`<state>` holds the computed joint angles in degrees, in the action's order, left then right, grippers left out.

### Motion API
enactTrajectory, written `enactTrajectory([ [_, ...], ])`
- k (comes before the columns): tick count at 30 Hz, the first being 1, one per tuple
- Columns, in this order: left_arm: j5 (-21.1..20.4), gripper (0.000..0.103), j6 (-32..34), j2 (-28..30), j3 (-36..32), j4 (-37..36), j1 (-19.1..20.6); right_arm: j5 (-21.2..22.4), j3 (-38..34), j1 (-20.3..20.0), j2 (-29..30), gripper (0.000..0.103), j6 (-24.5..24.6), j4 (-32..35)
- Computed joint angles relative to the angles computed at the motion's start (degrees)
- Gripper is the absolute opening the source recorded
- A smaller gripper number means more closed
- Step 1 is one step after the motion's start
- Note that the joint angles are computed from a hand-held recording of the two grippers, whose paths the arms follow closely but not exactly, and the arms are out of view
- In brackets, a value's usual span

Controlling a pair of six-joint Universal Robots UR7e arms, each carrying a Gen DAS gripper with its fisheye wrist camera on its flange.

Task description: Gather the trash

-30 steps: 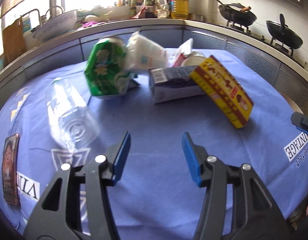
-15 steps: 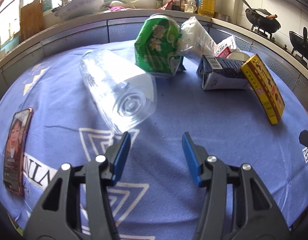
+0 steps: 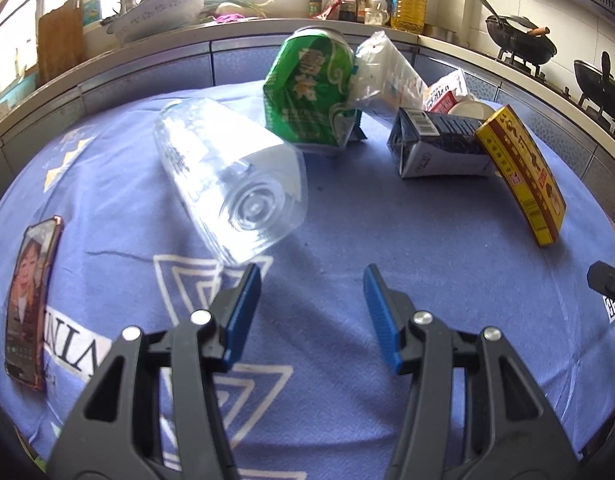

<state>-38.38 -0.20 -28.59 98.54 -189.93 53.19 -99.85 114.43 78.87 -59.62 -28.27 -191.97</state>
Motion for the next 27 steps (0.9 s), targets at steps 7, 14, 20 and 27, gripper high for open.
enactTrajectory([
  [7,0.03,0.051,0.45,0.07,0.16,-0.63,-0.06,0.01,-0.08,-0.06,0.24,0.069,0.25,0.23],
  [14,-0.08,0.051,0.36,0.09,0.32,-0.93,-0.05,-0.07,-0.03,-0.13,0.44,0.069,0.3,0.29],
  [20,-0.18,0.051,0.43,0.08,0.35,-1.06,-0.03,-0.18,-0.23,-0.13,0.6,0.069,0.41,0.7],
  [27,-0.15,0.051,0.61,0.2,0.31,-1.31,-0.05,-0.18,-0.2,-0.15,0.65,0.069,0.49,0.71],
])
